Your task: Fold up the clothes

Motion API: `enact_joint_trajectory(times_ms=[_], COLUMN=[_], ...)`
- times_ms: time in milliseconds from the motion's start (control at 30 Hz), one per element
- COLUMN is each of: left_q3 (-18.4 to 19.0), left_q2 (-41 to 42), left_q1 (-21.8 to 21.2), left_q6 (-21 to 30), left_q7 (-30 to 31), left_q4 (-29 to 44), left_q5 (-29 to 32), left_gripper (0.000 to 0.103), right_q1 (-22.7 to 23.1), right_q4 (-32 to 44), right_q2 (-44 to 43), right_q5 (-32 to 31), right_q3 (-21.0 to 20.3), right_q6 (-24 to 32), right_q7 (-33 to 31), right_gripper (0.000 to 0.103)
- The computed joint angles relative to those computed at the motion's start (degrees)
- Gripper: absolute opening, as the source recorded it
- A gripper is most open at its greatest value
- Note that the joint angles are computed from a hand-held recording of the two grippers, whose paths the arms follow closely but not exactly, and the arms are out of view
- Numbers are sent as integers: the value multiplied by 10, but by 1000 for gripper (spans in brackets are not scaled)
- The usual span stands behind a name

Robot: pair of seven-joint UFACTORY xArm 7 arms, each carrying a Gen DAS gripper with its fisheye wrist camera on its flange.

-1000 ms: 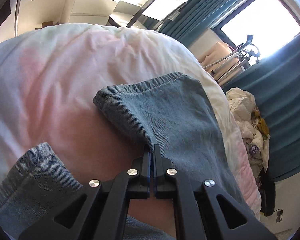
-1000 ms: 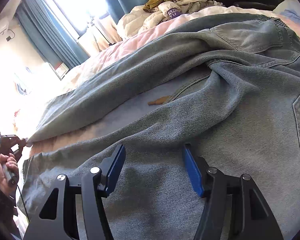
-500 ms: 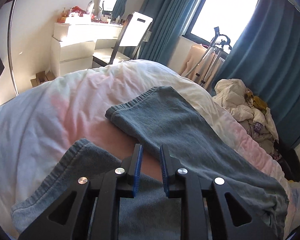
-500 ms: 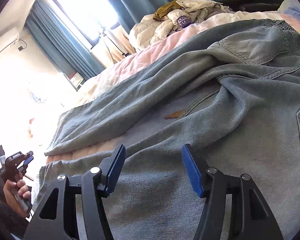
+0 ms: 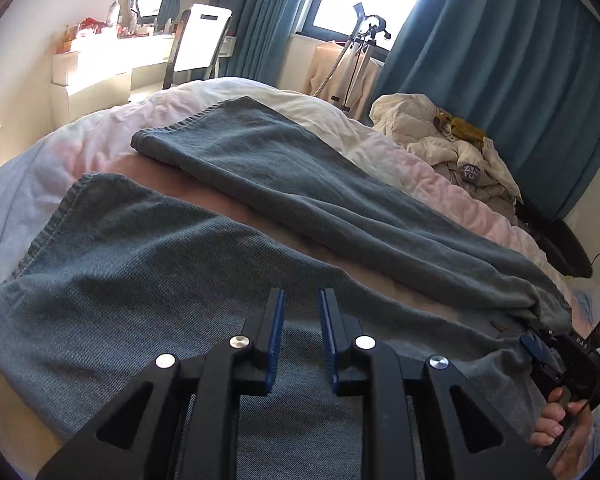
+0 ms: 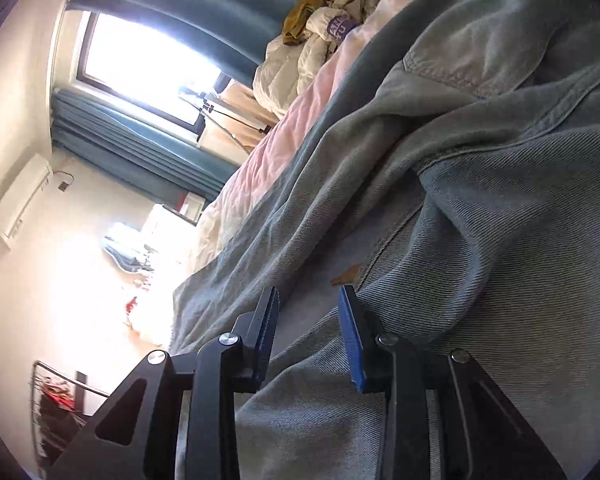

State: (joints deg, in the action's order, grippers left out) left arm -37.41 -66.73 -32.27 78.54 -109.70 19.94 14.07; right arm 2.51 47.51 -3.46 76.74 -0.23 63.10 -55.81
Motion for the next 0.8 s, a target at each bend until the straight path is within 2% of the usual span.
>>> enact_joint_trajectory(times_ms=[33,133,233,267,367,467,633,700,767,800], left_q3=[1,10,20,22,24,29,34,34,35,36], left_q2=[15,43,62,68,89,85,85,87,88,88], left_q1=[2,5,9,10,13,8,5,5,5,5], left_q6=[-15,-72,-120,-130,-144,-158,-172,-175,-179,-182], left_q7=[6,14,14,14,13,1,-5,-5,-5,-5], left_q4=[-2,-18,-35,-39,-39,-48,-57,-58,-61,-62], left_q5=[2,12,24,27,34,35,40,43,46,47], left_gripper=[19,19,19,19,19,19,19,19,19,19], right_q1=[-1,4,17,19,29,41,39,40,41,41], right_q4=[11,28,53,62,90,104,139,141,133,126], right_q2=[13,35,64,75,104,113,148,149,139,131], right_q5=[3,17,-2,-6,-20,-21,16,29,38,41], right_q3=[-2,10,27,32,47,62,77,83,85,84], right_q6=[14,-5,-60,-76,-122,-178,-193,-202,-211,-211], right_q7=[4,9,40,50,80,70,59,43,33,35], right_gripper=[31,31,31,27,25,25,26,22,6,5])
